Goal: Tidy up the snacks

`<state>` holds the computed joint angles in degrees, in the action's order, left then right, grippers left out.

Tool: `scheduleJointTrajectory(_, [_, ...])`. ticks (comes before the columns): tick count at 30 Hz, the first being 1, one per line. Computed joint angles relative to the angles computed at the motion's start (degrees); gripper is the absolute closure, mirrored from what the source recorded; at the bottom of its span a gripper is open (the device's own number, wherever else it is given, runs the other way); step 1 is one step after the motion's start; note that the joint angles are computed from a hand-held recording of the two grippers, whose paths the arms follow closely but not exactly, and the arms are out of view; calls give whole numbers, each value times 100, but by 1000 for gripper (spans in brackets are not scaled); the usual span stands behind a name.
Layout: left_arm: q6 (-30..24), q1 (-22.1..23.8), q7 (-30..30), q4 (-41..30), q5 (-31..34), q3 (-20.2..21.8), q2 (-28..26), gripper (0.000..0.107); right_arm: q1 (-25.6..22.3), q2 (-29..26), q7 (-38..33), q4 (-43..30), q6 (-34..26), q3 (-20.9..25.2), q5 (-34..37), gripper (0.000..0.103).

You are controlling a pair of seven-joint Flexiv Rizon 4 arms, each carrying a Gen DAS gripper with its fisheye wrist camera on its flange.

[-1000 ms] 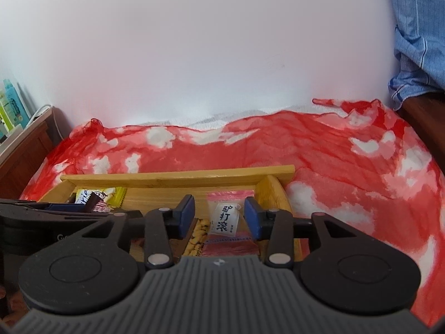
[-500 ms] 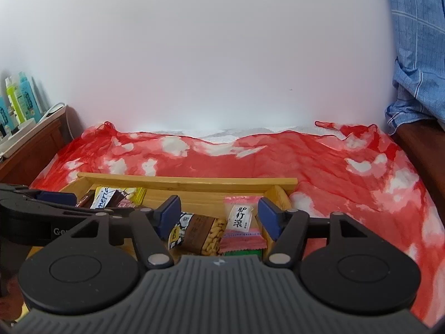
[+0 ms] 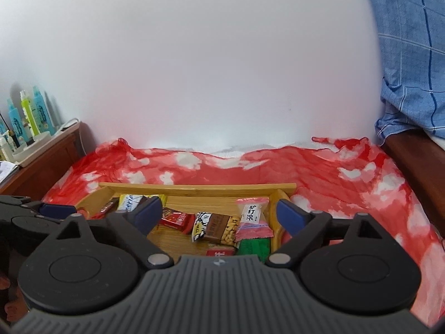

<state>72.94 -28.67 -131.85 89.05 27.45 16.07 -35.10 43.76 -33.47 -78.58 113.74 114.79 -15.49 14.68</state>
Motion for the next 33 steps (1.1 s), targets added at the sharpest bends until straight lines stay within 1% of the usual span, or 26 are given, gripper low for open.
scheduleJointTrajectory(2, [59,-40,-40,139,71,38,102,8,97,52,-55,126,133,-27,88,2])
scheduleJointTrajectory(6, [73,-164,-201,343,286,149,285,7,370,134,-297,358,322,-113,394,1])
scheduleJointTrajectory(17, [220,-188,-704,934,813,88,798,7,356,297,-653,675,864,366,1095,0])
scheduleJointTrajectory(23, [276,-161,-1031,1216,1076,2,1022,6,611,349,-1056,764,1058,344,1718,0])
scheduleJointTrajectory(26, [290,-122,-1149,1351,1160,-64,1115,6,651,372,-1249,794,1166,437,1935,0])
scheduleJointTrajectory(30, [299,-168,-1456,1508,1428,-66,1244,6,692,401,-1482,826,1298,573,2245,0])
scheduleJointTrajectory(33, [329,-172,-1694,1639,1644,-98,1349,6,880,396,-1777,816,1393,552,2643,0])
